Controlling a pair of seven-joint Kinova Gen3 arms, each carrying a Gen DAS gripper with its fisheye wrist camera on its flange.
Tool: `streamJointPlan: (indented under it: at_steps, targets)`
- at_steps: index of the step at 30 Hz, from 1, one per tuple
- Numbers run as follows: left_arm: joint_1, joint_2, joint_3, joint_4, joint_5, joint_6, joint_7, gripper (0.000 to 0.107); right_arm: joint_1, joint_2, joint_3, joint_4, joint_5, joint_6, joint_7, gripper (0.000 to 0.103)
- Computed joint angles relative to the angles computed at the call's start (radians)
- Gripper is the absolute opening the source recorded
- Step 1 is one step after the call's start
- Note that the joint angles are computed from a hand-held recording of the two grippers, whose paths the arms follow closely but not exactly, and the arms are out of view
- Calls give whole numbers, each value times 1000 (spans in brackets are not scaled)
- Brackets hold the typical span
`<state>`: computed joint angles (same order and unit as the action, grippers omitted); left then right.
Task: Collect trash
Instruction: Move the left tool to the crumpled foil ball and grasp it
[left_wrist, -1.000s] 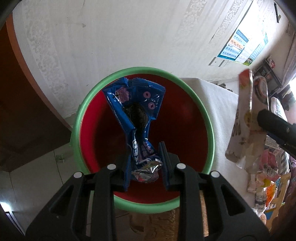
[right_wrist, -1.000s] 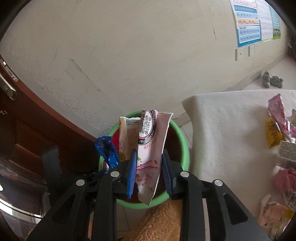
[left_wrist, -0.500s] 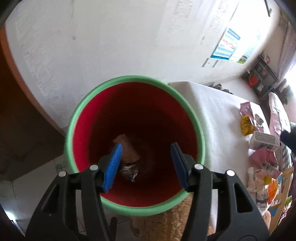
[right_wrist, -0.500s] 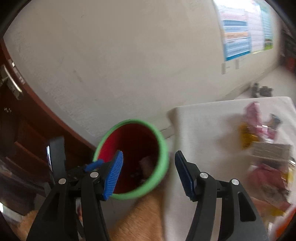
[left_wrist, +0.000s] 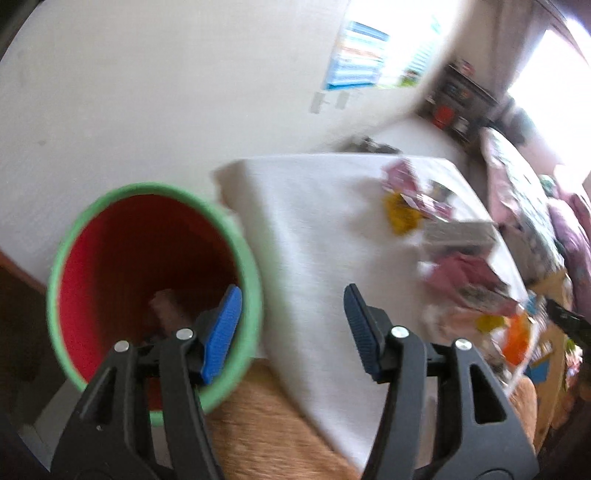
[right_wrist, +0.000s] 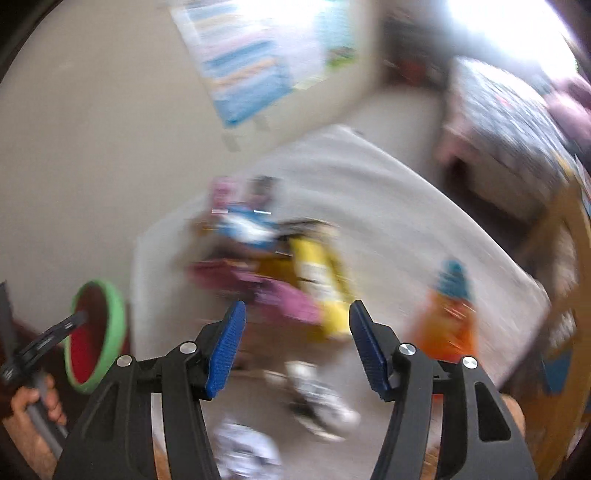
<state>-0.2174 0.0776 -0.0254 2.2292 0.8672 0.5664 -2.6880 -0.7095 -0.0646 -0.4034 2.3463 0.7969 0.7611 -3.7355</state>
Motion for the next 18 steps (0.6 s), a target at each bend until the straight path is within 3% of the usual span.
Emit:
streamJointPlan:
  at_steps: [3, 5, 7, 9, 15, 18]
  targets:
    - [37, 10, 32, -13, -39, 98, 15, 59, 8, -4, -12, 41, -46, 21, 15, 58]
    - [67, 19, 54, -14, -61, 163, -7, 61, 6, -32, 7, 93, -47, -7, -44, 58]
    - [104, 29, 78, -9, -95, 214, -37, 73, 34, -63, -2, 132, -45, -45, -93, 58]
    - [161, 40, 112, 3, -137, 241, -54, 75, 47, -82, -20, 145, -59, -41, -95, 58]
    - [318, 135, 177, -13, -261, 231, 58, 78, 77, -99, -70, 176, -53, -78, -136, 60]
    - [379, 150, 203, -1, -304, 173, 118, 78, 82, -96, -81, 184, -46, -103, -152, 60]
